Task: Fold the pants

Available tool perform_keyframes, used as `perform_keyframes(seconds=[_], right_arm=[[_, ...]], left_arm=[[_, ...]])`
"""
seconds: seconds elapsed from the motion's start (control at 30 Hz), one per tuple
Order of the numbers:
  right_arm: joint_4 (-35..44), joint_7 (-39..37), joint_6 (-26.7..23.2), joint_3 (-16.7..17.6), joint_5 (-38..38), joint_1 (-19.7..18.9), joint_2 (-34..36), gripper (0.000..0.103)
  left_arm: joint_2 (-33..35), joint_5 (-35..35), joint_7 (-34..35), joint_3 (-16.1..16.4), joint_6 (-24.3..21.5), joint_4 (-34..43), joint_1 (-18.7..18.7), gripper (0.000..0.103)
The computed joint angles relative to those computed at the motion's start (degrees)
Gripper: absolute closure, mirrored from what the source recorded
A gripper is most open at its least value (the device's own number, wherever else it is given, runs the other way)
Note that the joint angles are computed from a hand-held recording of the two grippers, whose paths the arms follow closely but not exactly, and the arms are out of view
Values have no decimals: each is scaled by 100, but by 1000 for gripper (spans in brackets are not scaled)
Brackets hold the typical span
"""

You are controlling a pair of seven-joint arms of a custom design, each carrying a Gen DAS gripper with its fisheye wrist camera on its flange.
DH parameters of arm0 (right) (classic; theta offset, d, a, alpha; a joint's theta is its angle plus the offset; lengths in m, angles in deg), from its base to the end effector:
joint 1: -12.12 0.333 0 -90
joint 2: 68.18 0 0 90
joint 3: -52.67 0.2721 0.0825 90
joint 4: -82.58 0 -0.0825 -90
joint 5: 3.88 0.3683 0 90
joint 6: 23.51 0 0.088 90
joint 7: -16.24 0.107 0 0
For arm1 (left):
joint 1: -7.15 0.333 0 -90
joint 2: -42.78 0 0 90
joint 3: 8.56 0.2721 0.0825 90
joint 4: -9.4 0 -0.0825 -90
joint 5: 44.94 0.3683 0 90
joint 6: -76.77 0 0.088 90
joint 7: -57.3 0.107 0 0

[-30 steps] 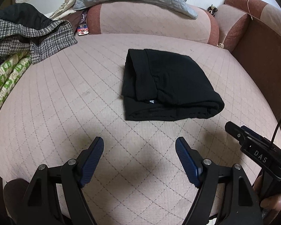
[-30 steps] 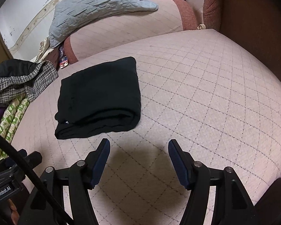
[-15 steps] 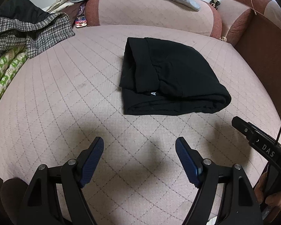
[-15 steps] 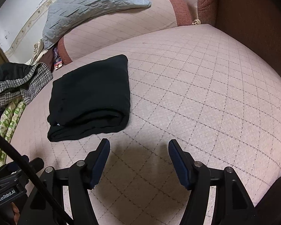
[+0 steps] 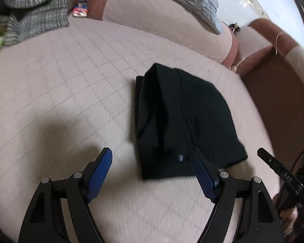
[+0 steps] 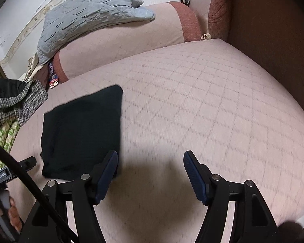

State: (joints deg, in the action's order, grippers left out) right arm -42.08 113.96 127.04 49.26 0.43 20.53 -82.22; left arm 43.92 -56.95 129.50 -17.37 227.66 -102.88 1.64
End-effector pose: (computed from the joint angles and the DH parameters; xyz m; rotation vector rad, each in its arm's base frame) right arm 0.5224 0.0418 0.5386 -1.6799 1.8626 -0.4938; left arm 0.5763 -0.1412 0.5010 -2.1890 1.7705 -0.9474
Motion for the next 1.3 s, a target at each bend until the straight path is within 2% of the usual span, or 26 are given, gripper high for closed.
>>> perform_keyframes(seconds=[0.13,0.27,0.4,0.5,0.57,0.63,0.67,0.77,0.8,0.83,0.87,0.9,0.93,1.0,1.03,1.07,1.3], right_arm=[[788,-488,-286,-117,736,111,713,29],[1654,-997,-626,4,1545,-15,1503,29],[2754,-1220,-1263,264,2147,-318,2408,29],[3373,-1222,-1562,480,2415,-538,2934,29],[3929,-1217,-1828,627,2566,-671,3376,26],[4390,-1390,-1970,814,2823,-831,3750,15],[4631,-1462,-2078,897,2931,-903,3929,9],[5271,-1430,-2383,1023,2984,-995,4383,9],[5343,-1367,-2405,1038,2947,-985,4421,11],[5351,-1318,-2444,1053,2891,-963,4407,22],[5386,-1314,-2582,1083,2871,-964,4411,43],[5371,-1328,-2733,1181,2893,-1012,4398,47],[5156,-1283,-2616,1082,2731,-861,4230,50],[4940,-1180,-2428,1002,2433,-679,4041,64],[4975,-1107,-2484,1032,2490,-682,4038,73],[5039,-1007,-2556,1038,2502,-670,4045,77],[5424,-766,-2579,934,1745,-302,4020,80]], left_arm=[[687,-1605,1522,-84,-157,776,221,25],[1367,-2577,2353,-265,-666,1571,455,24],[1804,-3119,2756,-425,-696,2066,609,11],[2166,-3615,3112,-586,-939,2513,827,0],[2289,-3801,3232,-629,-987,2639,904,0],[2385,-3746,3184,-611,-1029,2764,885,0],[2417,-3612,3118,-579,-994,2812,823,0],[2349,-2857,2862,-416,-666,2722,483,1],[2298,-2623,2742,-365,-555,2649,393,7],[2266,-2323,2545,-284,-472,2608,279,18],[2247,-2151,2418,-255,-448,2601,242,26],[2281,-2146,2380,-293,-531,2675,292,48],[2325,-2158,2305,-313,-635,2755,348,60],[2401,-2490,2343,-452,-774,2848,562,66],[2410,-2638,2338,-494,-813,2844,641,68],[2419,-2732,2311,-515,-839,2854,682,68],[2435,-3121,2405,-594,-716,2921,812,72]])
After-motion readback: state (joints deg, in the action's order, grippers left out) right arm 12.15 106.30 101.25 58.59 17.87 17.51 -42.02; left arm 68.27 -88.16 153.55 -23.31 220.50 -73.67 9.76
